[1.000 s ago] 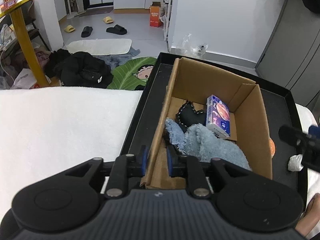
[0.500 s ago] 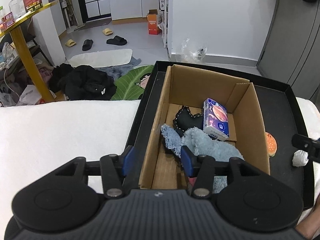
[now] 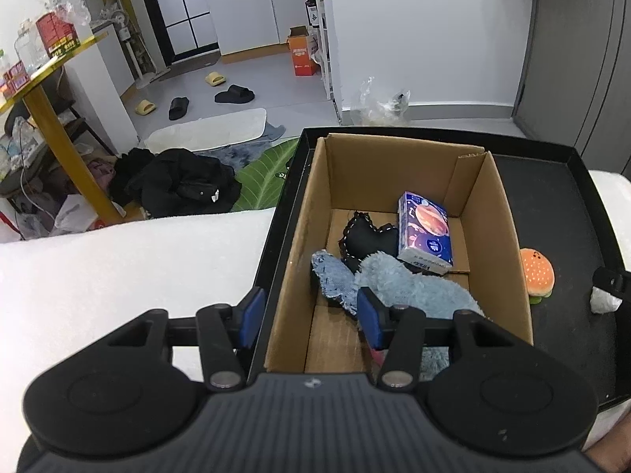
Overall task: Organize soft objects
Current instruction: 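Lower the right gripper onto the white plastic pouch and close it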
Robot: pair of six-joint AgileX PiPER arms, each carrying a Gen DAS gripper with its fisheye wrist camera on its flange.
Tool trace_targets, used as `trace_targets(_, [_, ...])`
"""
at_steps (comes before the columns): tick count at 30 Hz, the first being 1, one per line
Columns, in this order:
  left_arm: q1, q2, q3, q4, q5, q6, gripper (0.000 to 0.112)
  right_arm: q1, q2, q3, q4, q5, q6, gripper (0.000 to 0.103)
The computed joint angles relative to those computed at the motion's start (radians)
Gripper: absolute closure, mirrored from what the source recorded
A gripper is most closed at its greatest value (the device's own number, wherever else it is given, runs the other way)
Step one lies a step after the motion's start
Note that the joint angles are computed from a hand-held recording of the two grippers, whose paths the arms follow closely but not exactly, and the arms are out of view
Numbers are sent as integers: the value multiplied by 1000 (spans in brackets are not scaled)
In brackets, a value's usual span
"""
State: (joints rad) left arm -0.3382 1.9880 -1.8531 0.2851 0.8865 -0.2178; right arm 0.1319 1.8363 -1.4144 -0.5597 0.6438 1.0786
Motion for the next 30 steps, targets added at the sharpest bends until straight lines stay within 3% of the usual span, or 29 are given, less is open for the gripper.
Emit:
trace_targets(9, [-39,37,-57,58,62,0,62,-14,41,9,-70,0,81,36])
trace_targets(13, [-51,65,-101,74,99,-3,60,-42,67,-11,-14,-16,36,44])
trace_targets(19, [-67,97,-144,109,132,-15,59,-47,97,-29,14,0,13,46])
trace_targets(21, [-73,103,-151,118,140,-17,59,-56,105,-33,21,0,7,50])
trace_targets(23, [-74,106,-157,121,145,-16,59,-68,109,-36,37,-2,-4,70])
trace_targets(30, [-75,97,-150,116,139,-24,59,-54,69,7,13,-36,1,71])
